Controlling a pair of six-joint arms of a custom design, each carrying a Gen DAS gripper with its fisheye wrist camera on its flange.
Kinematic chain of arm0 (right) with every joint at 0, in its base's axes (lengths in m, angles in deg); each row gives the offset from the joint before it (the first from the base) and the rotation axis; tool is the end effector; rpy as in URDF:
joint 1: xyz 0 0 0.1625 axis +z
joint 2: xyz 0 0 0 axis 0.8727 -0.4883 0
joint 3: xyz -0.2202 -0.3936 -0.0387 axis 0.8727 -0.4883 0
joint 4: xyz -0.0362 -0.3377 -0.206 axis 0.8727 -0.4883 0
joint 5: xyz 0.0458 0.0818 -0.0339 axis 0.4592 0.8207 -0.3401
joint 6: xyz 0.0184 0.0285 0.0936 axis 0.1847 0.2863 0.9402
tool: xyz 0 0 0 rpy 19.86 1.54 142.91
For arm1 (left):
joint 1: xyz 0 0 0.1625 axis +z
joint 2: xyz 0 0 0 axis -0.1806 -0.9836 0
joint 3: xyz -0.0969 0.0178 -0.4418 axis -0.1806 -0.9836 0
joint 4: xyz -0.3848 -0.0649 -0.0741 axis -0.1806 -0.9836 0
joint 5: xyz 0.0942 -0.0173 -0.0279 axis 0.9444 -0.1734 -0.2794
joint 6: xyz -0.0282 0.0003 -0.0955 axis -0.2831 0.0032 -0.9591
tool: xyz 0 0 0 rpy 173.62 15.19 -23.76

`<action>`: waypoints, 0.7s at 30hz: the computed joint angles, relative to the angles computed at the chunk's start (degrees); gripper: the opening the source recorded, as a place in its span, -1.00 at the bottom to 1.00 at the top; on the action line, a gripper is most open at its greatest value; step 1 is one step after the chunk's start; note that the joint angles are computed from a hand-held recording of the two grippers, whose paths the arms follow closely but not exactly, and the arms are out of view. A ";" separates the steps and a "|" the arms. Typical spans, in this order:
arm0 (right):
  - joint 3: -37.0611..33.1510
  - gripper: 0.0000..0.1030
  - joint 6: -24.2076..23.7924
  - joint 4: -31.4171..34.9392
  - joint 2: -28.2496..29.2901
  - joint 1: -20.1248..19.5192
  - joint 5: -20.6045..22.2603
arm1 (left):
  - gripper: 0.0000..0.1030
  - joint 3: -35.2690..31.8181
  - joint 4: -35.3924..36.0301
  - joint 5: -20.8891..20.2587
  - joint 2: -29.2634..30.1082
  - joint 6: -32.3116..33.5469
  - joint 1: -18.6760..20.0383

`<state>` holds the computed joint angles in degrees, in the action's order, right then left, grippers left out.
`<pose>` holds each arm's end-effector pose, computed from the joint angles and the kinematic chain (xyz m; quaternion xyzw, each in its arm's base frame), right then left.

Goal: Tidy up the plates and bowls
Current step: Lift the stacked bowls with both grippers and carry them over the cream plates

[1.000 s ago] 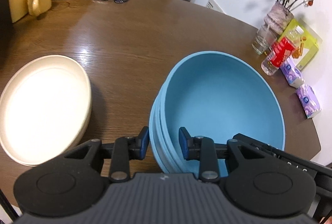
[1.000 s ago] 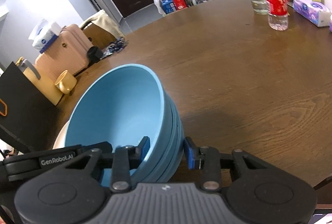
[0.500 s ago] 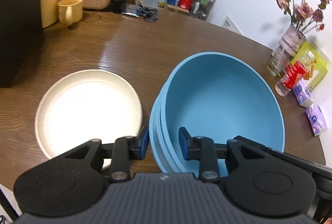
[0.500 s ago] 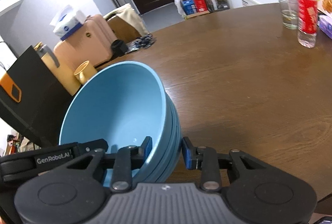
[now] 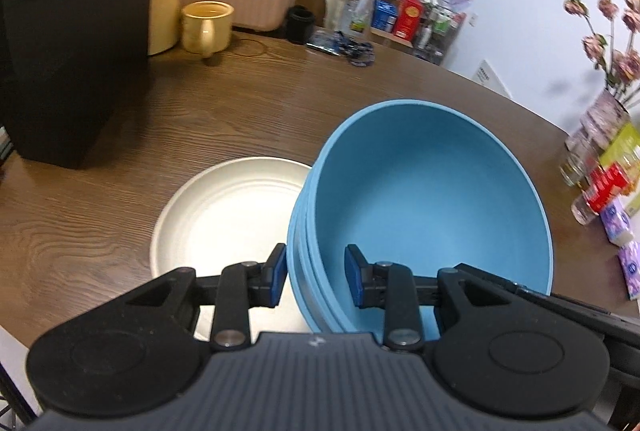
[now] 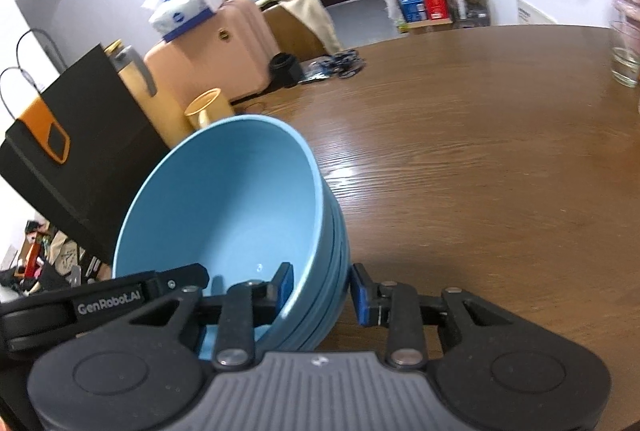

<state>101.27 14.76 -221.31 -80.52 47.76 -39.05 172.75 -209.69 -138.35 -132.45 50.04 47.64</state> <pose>0.2143 -0.4117 0.3025 -0.0211 -0.8945 0.3858 0.2249 -0.3577 -0.5178 0.1723 0.1936 0.9218 -0.2488 0.2255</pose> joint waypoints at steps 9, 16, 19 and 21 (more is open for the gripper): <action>-4.67 -0.42 -0.04 2.62 5.39 -0.16 2.17 | -0.40 -1.25 2.25 2.24 -1.17 -0.61 2.27; -7.57 -0.41 0.29 4.58 9.02 -0.74 3.29 | -0.40 -1.73 3.10 2.56 -1.54 -1.10 4.41; -8.43 -0.41 0.44 5.14 10.14 -1.06 3.47 | -0.40 -1.78 3.06 2.40 -1.61 -0.95 5.21; -8.87 -0.41 0.51 5.46 10.79 -1.25 3.45 | -0.40 -1.91 3.14 2.18 -1.57 -0.93 5.68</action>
